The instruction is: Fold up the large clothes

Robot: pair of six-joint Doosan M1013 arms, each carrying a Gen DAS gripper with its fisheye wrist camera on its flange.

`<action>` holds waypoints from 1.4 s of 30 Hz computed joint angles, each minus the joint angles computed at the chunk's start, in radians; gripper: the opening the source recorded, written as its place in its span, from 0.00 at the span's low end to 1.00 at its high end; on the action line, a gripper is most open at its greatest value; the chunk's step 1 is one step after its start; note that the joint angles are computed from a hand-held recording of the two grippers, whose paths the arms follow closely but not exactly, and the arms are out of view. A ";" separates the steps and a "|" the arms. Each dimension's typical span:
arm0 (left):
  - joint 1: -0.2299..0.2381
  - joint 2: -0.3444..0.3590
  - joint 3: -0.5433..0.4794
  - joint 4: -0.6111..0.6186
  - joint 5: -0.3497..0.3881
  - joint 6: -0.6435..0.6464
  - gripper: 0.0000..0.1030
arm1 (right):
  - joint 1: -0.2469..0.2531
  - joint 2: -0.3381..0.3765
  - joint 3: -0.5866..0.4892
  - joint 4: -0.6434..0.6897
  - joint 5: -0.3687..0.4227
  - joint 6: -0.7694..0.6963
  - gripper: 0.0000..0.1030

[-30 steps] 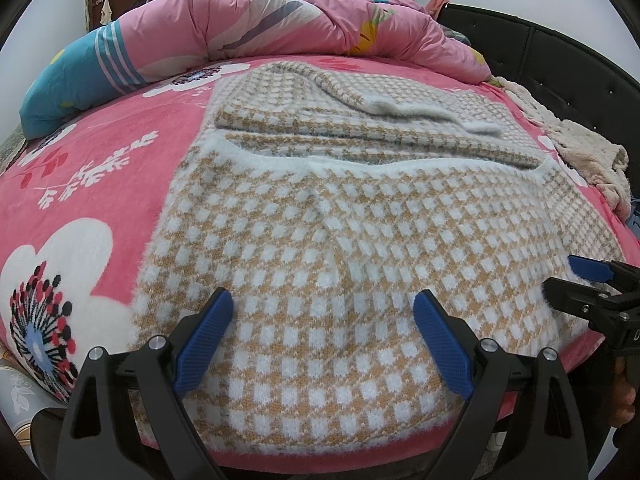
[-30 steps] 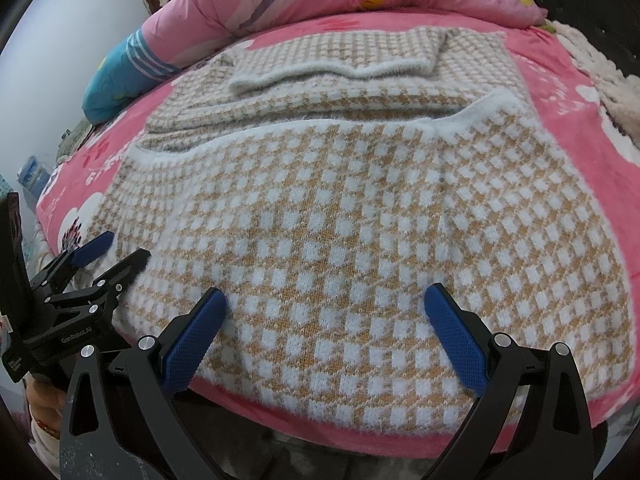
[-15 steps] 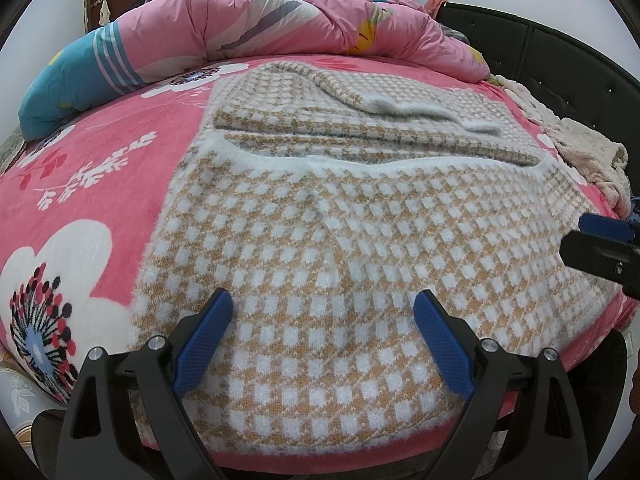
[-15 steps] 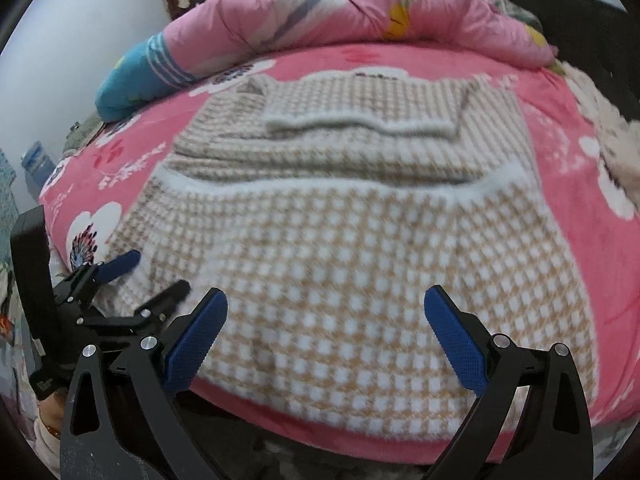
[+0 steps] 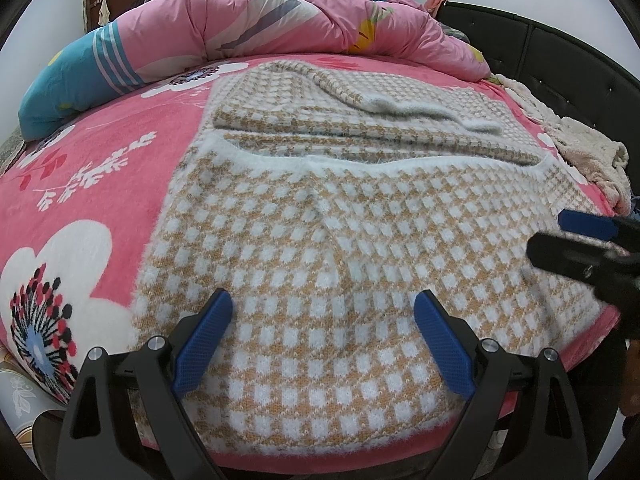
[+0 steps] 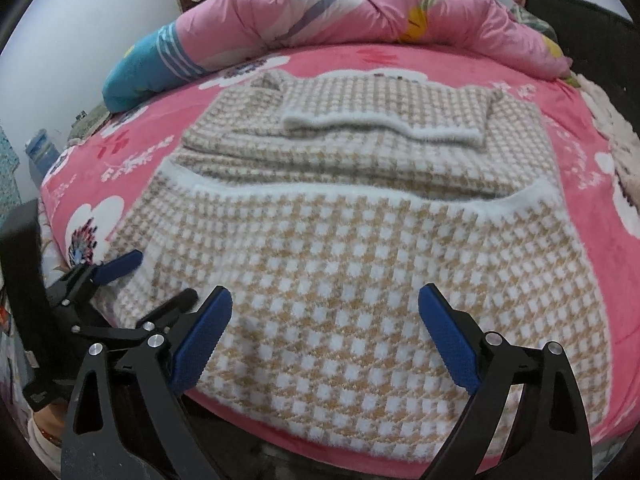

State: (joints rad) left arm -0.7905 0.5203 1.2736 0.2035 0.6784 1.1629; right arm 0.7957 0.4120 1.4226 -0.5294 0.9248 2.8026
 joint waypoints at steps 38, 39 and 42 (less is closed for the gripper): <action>0.032 -0.040 0.060 0.293 -0.171 -0.360 0.89 | 0.004 -0.002 0.020 0.015 -0.014 0.023 0.83; 0.032 -0.031 0.048 0.343 -0.145 -0.399 0.88 | 0.004 -0.002 0.020 0.015 -0.013 0.023 0.83; 0.040 -0.017 0.034 0.406 -0.106 -0.449 0.85 | 0.005 -0.001 0.019 0.016 -0.013 0.024 0.83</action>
State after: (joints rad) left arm -0.7509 0.5032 1.3079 0.6092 0.5721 0.7143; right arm 0.8002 0.4105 1.4419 -0.5139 0.9121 2.8269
